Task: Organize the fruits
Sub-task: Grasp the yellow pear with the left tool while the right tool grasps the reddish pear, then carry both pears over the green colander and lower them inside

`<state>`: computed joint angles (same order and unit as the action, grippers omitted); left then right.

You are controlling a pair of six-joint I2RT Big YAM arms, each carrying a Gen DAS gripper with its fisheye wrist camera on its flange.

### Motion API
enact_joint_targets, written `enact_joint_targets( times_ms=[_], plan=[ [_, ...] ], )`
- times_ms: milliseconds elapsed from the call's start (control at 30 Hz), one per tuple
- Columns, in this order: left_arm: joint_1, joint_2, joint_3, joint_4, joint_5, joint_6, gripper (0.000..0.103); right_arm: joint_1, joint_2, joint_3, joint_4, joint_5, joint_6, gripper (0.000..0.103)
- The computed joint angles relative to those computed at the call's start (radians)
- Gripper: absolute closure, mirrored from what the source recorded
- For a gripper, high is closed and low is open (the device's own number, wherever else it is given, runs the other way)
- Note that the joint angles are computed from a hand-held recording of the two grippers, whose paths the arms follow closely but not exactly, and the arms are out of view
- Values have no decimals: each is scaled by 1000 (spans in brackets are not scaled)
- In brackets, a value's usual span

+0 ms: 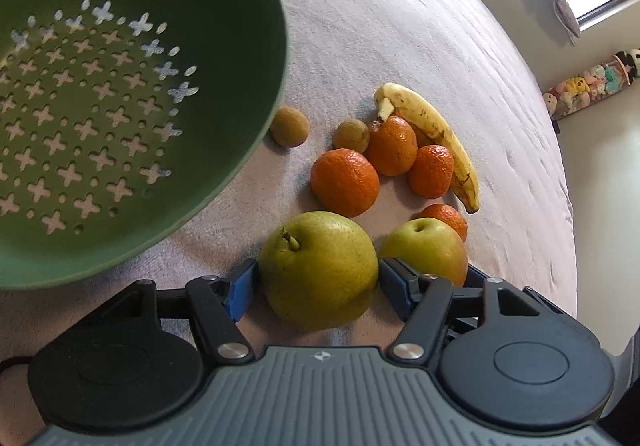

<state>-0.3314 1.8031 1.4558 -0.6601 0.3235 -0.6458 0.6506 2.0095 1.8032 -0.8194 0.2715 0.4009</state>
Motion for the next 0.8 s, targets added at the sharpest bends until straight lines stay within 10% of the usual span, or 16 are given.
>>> enact_joint_targets(
  times_ms=[800],
  plan=[
    [-8, -72, -4, -20, -11, 113, 28, 22, -55, 5, -87, 115, 1, 43]
  ],
)
